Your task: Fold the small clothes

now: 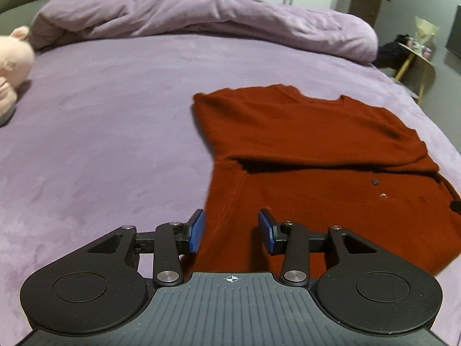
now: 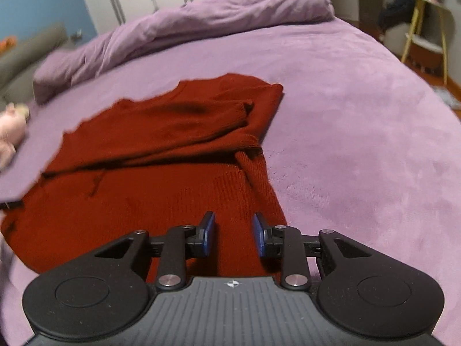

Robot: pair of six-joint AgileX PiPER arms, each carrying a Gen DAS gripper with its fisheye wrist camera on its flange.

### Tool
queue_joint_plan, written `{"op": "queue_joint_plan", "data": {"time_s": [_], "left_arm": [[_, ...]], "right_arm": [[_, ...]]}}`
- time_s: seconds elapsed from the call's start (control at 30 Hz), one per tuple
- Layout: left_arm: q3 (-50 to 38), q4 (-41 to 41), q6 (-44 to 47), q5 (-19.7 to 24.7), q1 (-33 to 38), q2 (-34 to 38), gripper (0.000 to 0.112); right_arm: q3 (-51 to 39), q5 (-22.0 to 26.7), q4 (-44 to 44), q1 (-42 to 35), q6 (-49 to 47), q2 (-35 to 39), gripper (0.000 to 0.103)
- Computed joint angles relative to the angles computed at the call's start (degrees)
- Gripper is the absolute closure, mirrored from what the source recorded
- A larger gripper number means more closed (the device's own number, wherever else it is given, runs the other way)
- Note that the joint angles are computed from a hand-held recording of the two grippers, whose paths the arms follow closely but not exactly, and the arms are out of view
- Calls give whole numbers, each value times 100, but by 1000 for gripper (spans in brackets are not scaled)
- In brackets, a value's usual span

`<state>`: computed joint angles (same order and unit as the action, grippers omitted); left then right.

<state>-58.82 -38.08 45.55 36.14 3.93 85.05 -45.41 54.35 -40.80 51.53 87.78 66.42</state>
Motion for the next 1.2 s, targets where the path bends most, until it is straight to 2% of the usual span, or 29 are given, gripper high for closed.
{"op": "queue_joint_plan", "data": {"time_s": [0.1, 0.17, 0.27, 0.37, 0.43, 0.53, 0.6, 0.63, 0.73, 0.77, 0.83, 0.97, 1.1, 1.2], "left_arm": [[-17, 70, 105, -29, -73, 87, 76], [-10, 129, 94, -104, -124, 94, 93], [22, -79, 320, -21, -82, 79, 93], [-32, 352, 58, -187, -268, 184, 88], [-158, 406, -20, -124, -273, 308, 85], [-377, 280, -152, 150, -165, 502, 88], [-405, 294, -118, 157, -186, 526, 91], [-410, 279, -31, 188, -193, 530, 101], [-318, 455, -107, 8, -320, 471, 103], [-265, 442, -87, -68, -343, 423, 104], [-182, 351, -2, -142, -351, 313, 105], [-126, -169, 370, -28, -167, -16, 105], [-421, -884, 753, 320, 152, -260, 105], [-701, -1097, 751, 162, 103, -253, 105]], "right_arm": [[-73, -117, 144, -226, -427, 146, 71], [-60, -266, 216, -364, -558, 137, 65], [-43, -387, 217, -413, -641, 167, 58], [-61, -401, 106, -338, -694, 317, 56], [-105, -387, 56, -344, -807, 402, 55], [-126, -493, 142, -497, -865, 408, 54], [-130, -550, 165, -544, -854, 426, 54], [-153, -517, 127, -505, -865, 459, 55], [-151, -477, -1, -380, -894, 479, 68], [-123, -490, -33, -358, -857, 458, 79], [-113, -493, -81, -316, -796, 437, 94], [-210, -297, -267, -78, -689, 451, 97], [-351, 105, -765, 313, -234, 201, 97], [-576, 309, -1110, 391, -41, 69, 97]]}}
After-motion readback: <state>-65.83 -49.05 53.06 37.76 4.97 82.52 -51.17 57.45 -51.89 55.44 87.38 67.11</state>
